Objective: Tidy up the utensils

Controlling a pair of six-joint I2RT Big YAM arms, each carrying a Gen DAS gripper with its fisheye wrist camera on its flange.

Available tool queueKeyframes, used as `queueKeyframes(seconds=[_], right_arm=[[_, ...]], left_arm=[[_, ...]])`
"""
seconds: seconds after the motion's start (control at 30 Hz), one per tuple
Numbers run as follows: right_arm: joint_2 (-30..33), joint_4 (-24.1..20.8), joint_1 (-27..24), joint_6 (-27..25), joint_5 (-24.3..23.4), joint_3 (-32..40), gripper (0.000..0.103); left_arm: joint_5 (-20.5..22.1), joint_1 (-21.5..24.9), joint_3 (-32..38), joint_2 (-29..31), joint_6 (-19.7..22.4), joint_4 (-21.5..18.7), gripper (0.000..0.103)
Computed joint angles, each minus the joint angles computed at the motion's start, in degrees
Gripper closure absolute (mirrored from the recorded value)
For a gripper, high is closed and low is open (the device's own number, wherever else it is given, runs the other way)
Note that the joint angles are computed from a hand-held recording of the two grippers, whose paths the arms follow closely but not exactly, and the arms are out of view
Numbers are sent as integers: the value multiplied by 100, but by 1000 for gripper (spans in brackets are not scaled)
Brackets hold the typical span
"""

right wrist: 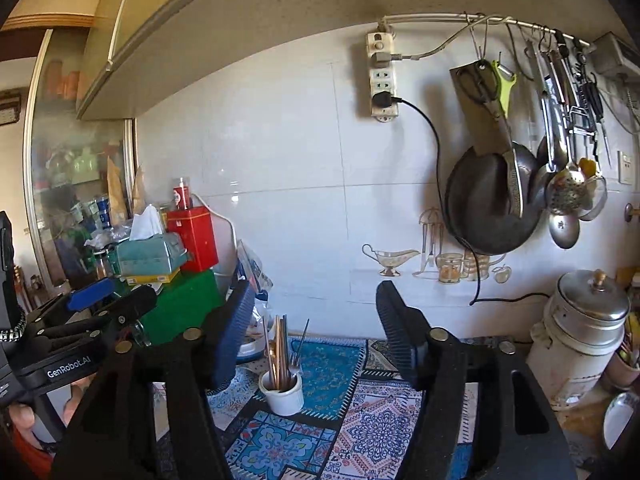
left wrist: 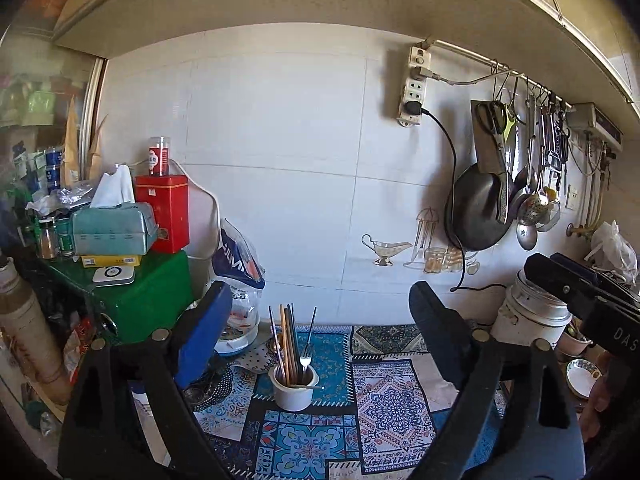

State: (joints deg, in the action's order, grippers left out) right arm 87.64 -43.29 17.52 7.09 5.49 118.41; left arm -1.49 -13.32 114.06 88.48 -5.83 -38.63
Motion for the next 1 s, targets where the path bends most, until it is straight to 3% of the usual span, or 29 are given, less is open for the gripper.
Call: queueKeyframes(seconds=[0.07,0.23,0.47,1.0], right_arm=[[-176,49,106,4,285,-234,20],[-595,197,314,28,883,-768,1],[-830,246,558,2,1341,-1083,0],[-886,158,624,-76,1281,-1148,0]], left_arm=[[-137,4,-356,-252,55,163,3],[-227,17,-1008,-762,196,280,1],[-299,35,-1438,-1136,168,401,1],[-307,-6,-1518,-1215,163,378,1]])
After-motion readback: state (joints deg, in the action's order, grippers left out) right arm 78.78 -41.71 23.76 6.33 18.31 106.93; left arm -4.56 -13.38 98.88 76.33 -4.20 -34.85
